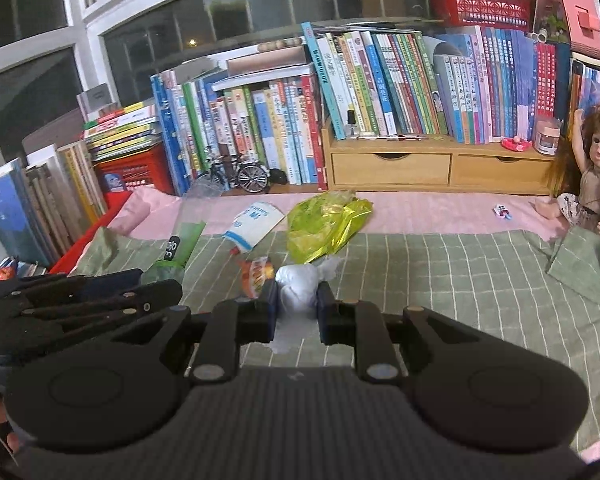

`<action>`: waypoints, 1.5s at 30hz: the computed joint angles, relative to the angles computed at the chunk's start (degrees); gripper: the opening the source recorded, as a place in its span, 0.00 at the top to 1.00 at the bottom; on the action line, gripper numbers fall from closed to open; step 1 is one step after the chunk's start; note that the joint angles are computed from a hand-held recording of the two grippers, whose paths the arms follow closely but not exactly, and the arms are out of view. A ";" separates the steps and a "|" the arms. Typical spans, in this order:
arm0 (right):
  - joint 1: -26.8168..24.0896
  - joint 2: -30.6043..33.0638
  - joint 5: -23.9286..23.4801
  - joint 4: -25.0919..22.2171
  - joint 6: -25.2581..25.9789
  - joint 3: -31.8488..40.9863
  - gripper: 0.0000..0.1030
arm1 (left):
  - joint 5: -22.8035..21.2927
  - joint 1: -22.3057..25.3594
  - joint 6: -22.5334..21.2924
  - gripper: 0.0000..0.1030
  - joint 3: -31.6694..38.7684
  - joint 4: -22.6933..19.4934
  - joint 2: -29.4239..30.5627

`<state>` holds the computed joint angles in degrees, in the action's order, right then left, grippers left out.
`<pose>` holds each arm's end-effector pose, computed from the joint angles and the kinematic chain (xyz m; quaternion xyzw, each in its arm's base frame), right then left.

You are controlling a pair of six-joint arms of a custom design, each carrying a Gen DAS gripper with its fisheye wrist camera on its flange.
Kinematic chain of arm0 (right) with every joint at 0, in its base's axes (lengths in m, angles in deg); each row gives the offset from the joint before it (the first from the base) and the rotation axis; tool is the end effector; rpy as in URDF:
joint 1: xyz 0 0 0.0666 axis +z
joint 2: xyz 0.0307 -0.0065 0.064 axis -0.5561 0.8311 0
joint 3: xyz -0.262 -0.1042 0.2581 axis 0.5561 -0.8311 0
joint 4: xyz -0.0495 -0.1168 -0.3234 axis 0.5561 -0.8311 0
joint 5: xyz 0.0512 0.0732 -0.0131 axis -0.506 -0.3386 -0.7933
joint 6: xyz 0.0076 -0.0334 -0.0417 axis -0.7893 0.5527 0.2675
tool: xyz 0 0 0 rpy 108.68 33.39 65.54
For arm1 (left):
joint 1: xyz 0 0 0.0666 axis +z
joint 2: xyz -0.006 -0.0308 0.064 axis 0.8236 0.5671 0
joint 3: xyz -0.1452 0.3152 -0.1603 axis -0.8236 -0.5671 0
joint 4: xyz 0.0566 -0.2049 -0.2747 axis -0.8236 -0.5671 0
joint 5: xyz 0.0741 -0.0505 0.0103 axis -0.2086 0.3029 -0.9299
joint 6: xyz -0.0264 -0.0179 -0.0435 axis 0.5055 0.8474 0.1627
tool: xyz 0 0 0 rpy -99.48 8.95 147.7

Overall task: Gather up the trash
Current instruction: 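Carry the clear bag and white tissue down past the bed edge to the bin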

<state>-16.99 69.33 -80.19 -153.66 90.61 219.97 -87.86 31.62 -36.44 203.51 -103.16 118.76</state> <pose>0.4752 0.1533 0.6390 -0.1965 0.8794 0.1847 0.3925 0.3893 -0.1565 0.6138 -0.0970 0.8854 0.0017 0.4547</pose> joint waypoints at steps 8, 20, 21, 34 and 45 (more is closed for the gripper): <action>0.97 -7.59 0.90 2.62 0.55 -10.04 0.76 | -3.40 -3.91 1.87 0.68 -3.62 -1.92 -4.79; 2.99 -18.41 0.58 4.61 1.67 -22.49 0.76 | -8.98 -11.69 6.92 0.68 -10.74 -5.03 -12.92; 3.16 -19.40 0.19 4.72 1.54 -23.66 0.76 | -9.41 -12.50 7.73 0.68 -11.71 -5.16 -13.83; 4.10 -31.00 -2.30 6.46 -1.14 -41.74 0.76 | -16.29 -27.92 22.15 0.68 -27.60 -9.31 -24.03; 3.25 -37.68 -2.92 8.08 -3.59 -56.71 0.75 | -14.69 -34.44 33.68 0.68 -38.29 -10.15 -26.31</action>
<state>-13.74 31.65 -83.11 -145.58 87.02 163.26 -102.56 -2.82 -2.75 165.22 -113.30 92.45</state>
